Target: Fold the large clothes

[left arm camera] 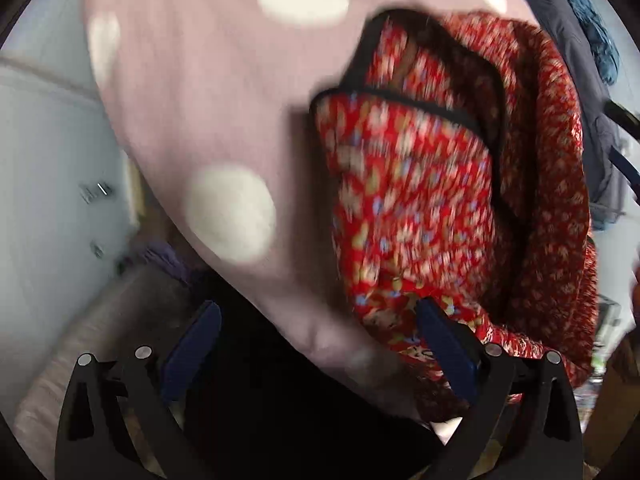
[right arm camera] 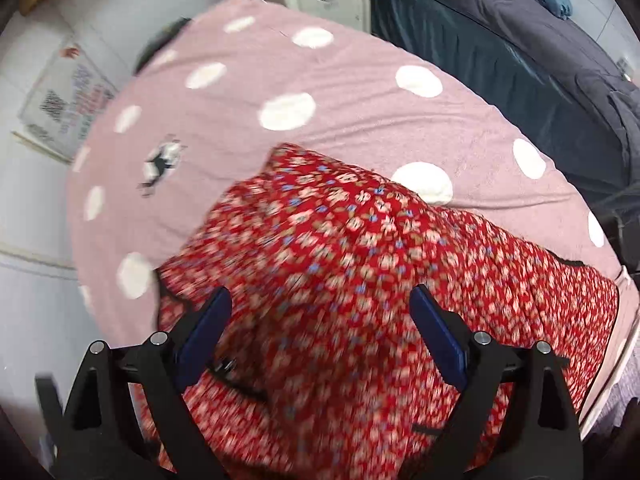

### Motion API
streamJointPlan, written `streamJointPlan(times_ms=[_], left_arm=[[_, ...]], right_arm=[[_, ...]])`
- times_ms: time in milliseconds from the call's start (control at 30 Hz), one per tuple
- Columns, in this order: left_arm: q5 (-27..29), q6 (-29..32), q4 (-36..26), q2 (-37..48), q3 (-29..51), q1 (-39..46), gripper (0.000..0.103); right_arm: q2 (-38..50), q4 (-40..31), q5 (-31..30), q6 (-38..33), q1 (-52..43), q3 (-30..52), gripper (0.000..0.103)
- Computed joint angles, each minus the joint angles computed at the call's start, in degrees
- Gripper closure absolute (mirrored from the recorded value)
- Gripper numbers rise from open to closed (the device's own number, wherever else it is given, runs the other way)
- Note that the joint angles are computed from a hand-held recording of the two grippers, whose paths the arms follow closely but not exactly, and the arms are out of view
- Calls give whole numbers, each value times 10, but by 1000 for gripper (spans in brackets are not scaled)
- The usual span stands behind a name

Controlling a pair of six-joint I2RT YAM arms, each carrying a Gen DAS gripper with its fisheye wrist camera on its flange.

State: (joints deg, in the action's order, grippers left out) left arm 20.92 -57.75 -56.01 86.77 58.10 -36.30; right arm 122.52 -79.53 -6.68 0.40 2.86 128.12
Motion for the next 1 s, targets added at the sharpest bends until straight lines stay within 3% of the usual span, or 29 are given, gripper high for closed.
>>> streamJointPlan(times_ms=[100,200,233,267,333,433,633,733,833,1000], left_arm=[[46,-51,73,-16,-57,14,7],[81,-60,115,-13,-73,33,8],[79,-49,110,-3,-59,32,8],[75,-42,105,1,-49,29,8],[73,-28,90,4,-33,22,11],[69,-27,55,-15,-32,26,11],[11,-58,-6,-95,-52,19,7],[79,-73,52,-74,-81,8,7],[96,-123,142,-46,-87,-24,7],[72,-131,136,-7,-35,-28,7]], right_arm=[[33,28,64,20,26,-16,14],[34,53,74,-11,44,-74,16],[35,50,90,-13,48,-84,30],[21,63,99,-11,45,-115,38],[-32,109,62,4,17,-184,73],[-82,126,39,10,-25,-220,86],[-169,132,30,-31,-107,-253,87],[-199,132,25,-44,-132,-280,87],[-211,127,20,-43,-134,-285,87],[-271,138,32,-55,-105,-336,87]])
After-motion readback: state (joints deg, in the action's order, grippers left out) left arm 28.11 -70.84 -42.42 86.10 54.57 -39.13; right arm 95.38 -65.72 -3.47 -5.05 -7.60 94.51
